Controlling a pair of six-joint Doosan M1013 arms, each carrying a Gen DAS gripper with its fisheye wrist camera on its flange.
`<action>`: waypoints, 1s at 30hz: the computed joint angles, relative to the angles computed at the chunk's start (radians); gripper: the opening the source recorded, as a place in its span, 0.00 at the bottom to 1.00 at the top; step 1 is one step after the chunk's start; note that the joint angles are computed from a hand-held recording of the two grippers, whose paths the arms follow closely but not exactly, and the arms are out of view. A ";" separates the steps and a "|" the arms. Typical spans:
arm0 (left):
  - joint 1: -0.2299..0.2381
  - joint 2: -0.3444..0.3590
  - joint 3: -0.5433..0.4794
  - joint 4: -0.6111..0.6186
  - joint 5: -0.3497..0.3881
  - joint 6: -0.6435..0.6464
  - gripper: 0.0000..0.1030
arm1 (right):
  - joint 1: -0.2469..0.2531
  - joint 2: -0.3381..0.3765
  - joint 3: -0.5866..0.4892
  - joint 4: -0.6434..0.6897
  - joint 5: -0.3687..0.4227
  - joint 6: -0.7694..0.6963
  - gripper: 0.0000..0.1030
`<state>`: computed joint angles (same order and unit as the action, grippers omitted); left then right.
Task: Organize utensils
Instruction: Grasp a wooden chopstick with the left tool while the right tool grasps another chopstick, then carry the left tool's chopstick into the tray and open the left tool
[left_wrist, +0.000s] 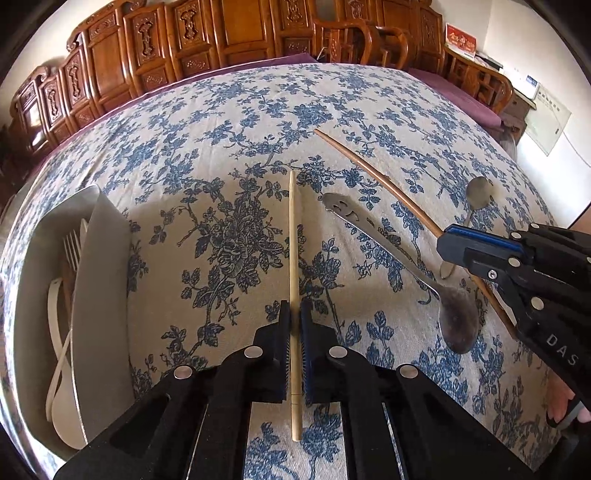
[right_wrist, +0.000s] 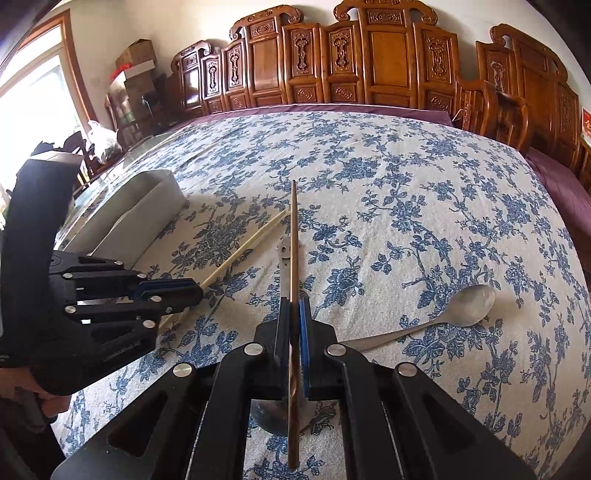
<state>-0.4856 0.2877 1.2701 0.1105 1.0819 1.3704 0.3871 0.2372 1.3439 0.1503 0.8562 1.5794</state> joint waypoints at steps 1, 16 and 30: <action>0.002 -0.005 0.003 -0.003 -0.002 0.001 0.04 | 0.001 0.000 -0.002 0.002 -0.001 -0.001 0.06; 0.047 -0.089 0.046 -0.046 -0.061 0.049 0.04 | 0.049 0.016 -0.029 -0.095 0.035 0.042 0.06; 0.113 -0.156 0.095 -0.074 -0.108 0.103 0.04 | 0.113 0.011 -0.054 -0.181 0.062 0.135 0.06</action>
<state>-0.3724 0.1321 1.3648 0.0363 0.9738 1.4730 0.5004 0.2486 1.2898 -0.0311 0.9182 1.7145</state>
